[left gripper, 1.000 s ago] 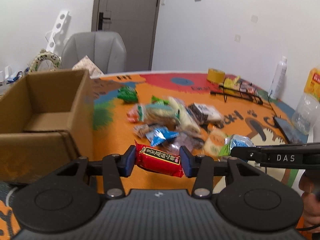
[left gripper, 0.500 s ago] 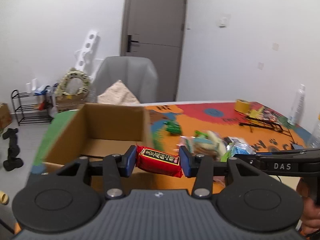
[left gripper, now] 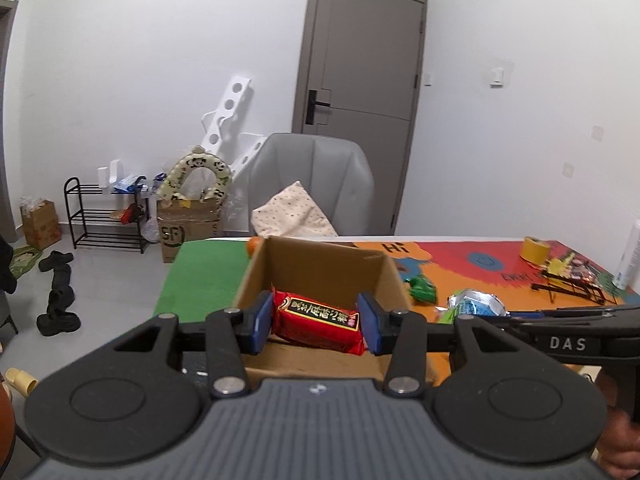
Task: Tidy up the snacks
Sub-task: 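Carry both snacks over the cardboard box and open both grippers to drop them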
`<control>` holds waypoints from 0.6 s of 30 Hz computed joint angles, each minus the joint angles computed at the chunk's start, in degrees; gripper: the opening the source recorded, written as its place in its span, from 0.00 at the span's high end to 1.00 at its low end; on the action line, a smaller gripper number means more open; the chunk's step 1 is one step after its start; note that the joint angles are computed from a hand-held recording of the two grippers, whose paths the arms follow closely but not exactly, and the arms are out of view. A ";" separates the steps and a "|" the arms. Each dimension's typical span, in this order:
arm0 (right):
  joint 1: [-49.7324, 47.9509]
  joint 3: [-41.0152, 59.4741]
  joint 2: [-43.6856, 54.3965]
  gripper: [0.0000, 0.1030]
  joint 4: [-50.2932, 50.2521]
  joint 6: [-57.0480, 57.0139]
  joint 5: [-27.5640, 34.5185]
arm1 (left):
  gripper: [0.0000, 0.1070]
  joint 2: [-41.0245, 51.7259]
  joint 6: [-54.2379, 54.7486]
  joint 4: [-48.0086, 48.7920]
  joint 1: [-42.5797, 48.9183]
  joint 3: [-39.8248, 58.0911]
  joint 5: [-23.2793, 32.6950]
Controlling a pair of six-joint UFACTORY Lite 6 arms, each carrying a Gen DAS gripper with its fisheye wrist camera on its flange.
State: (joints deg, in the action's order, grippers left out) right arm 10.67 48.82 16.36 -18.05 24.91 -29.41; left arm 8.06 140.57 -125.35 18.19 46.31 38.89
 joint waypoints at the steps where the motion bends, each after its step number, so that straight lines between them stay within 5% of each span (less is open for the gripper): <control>1: 0.69 0.78 0.20 0.70 0.66 -0.38 0.45 | 0.58 1.14 -0.22 0.02 0.24 1.07 0.17; 18: 7.24 16.23 9.48 0.70 9.89 -7.16 7.96 | 0.56 16.94 -13.01 9.07 3.80 17.26 2.52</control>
State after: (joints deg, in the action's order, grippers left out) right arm 17.91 65.05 25.84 -8.17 17.75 -21.45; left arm 24.99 127.57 -116.29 21.98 63.57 41.41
